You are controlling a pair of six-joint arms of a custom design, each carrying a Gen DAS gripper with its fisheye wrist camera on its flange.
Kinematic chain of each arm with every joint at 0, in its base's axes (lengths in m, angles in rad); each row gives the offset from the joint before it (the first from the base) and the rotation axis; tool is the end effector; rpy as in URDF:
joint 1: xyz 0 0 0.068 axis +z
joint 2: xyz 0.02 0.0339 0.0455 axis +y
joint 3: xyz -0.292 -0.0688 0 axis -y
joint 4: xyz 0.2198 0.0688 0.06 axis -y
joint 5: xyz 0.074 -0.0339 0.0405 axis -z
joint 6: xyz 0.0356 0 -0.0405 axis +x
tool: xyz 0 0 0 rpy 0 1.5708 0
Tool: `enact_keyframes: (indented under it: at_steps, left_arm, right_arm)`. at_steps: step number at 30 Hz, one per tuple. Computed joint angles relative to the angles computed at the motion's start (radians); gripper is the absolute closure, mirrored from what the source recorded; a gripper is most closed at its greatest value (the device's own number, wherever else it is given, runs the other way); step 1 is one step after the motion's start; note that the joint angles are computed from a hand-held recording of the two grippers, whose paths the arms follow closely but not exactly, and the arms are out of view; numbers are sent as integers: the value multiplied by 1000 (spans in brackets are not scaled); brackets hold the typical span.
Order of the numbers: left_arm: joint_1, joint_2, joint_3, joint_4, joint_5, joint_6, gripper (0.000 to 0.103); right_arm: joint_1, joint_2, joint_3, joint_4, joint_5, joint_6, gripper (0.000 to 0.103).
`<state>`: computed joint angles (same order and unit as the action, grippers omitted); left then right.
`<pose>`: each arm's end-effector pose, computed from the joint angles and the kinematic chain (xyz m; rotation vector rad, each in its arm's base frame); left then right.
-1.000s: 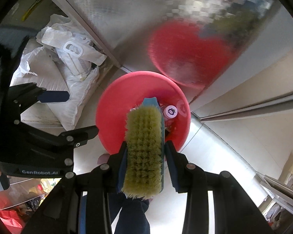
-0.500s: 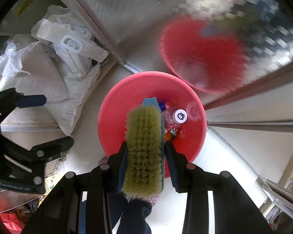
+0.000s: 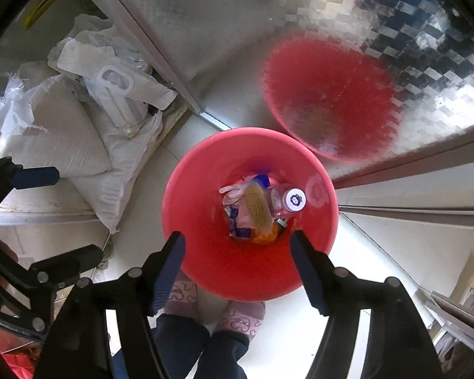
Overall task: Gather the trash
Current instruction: 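Lower the brush into the bucket and open the right tool, then raise both tools from the bucket back over the counter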
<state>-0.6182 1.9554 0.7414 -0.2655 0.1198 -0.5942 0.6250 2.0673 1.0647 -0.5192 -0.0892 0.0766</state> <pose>0.2196 -0.1614 0.0903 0.0461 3.1257 -0.2354 0.2684 0.1976 0.1079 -0.8487 3.0047 0.1572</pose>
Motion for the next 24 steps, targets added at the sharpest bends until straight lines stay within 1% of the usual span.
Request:
enact_keyframes:
  at_steps: [2,5,7,10,13,16,18,20,21,24]
  left_arm:
    - [-1,-20,3,-26,-10,6,0]
    - [-5,-85,14,-98,-21,3,0]
    - [-9,-136,28,-156,-26,-7,0]
    - [-18,-238,68,-287,-30,-37,0]
    - [-46,-351,144,-453,-55,-82,0]
    - [-90,-437,265,-637,-100,-142,0]
    - [-118,-477,367,-766,-144,-191,0]
    - [-144,-496,472,-880,-168,-234,0]
    - [-157,-501,535,-946,-182,-255,0]
    - [-196,-473,755,-1157,-223,-309,0]
  right_arm:
    - [3,-13,3,-15,7,7,32]
    - [4,-54,7,-53,19,16,32]
    - [13,-93,15,-89,37,18,28]
    - [37,-172,45,-176,65,9,26]
    - [49,-253,95,-283,55,11,25]
    - [62,-319,191,-430,50,16,18]
    - [71,-351,276,-540,51,16,16]
    - [82,-361,377,-656,52,11,11]
    - [79,-361,437,-720,40,1,6]
    - [81,-366,621,-890,34,-9,4]
